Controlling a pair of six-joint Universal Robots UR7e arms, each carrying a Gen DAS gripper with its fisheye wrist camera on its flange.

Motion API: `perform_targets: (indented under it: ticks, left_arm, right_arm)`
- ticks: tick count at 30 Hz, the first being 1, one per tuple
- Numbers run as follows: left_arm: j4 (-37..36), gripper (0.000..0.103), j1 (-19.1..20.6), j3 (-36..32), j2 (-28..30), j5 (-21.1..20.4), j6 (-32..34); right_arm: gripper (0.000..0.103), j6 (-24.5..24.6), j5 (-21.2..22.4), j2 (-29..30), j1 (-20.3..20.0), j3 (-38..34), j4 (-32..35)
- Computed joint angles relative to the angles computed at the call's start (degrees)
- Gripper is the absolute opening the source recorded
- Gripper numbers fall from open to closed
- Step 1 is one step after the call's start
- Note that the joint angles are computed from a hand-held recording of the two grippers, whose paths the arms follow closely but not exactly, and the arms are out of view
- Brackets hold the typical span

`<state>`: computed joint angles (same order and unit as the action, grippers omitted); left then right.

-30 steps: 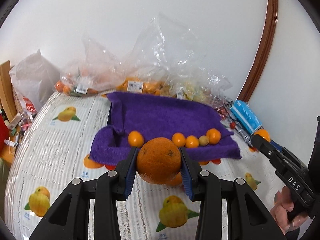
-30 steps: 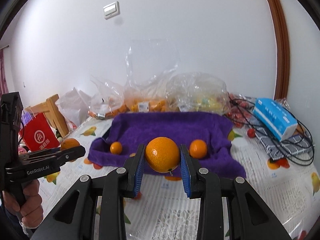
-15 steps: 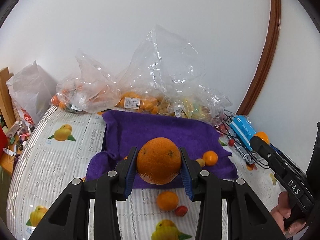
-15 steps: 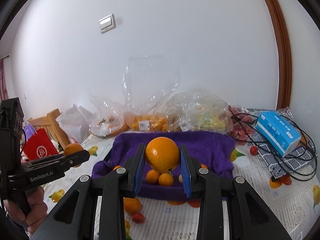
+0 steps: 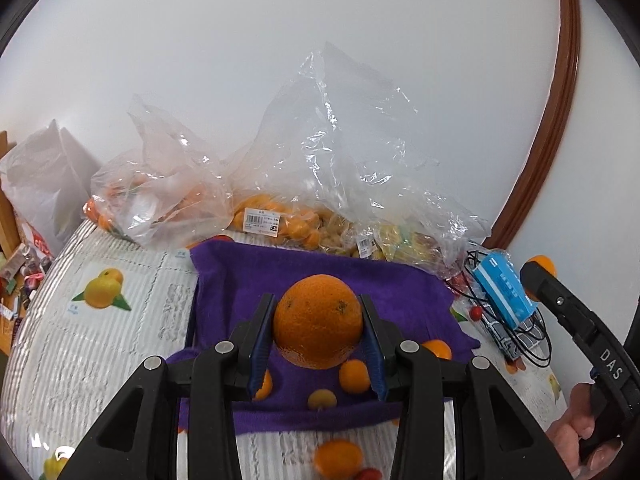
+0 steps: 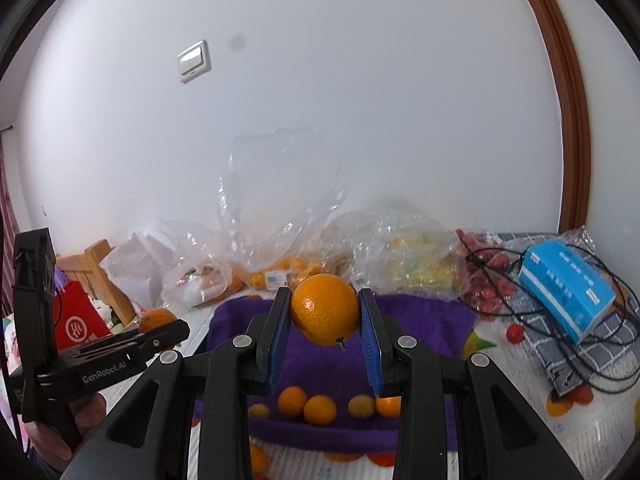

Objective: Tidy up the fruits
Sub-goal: 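Carry both held oranges over the purple towel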

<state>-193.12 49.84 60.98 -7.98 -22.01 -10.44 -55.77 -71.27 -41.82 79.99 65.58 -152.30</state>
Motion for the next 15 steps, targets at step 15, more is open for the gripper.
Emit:
perform_targets:
  ticks: [15]
  left_arm:
    - [-2.4, 0.038, 4.3, -5.3, 3.9, -4.5, 2.3]
  right_arm:
    - [0.033, 3.4, -3.2, 7.8, -1.0, -10.6, 1.6]
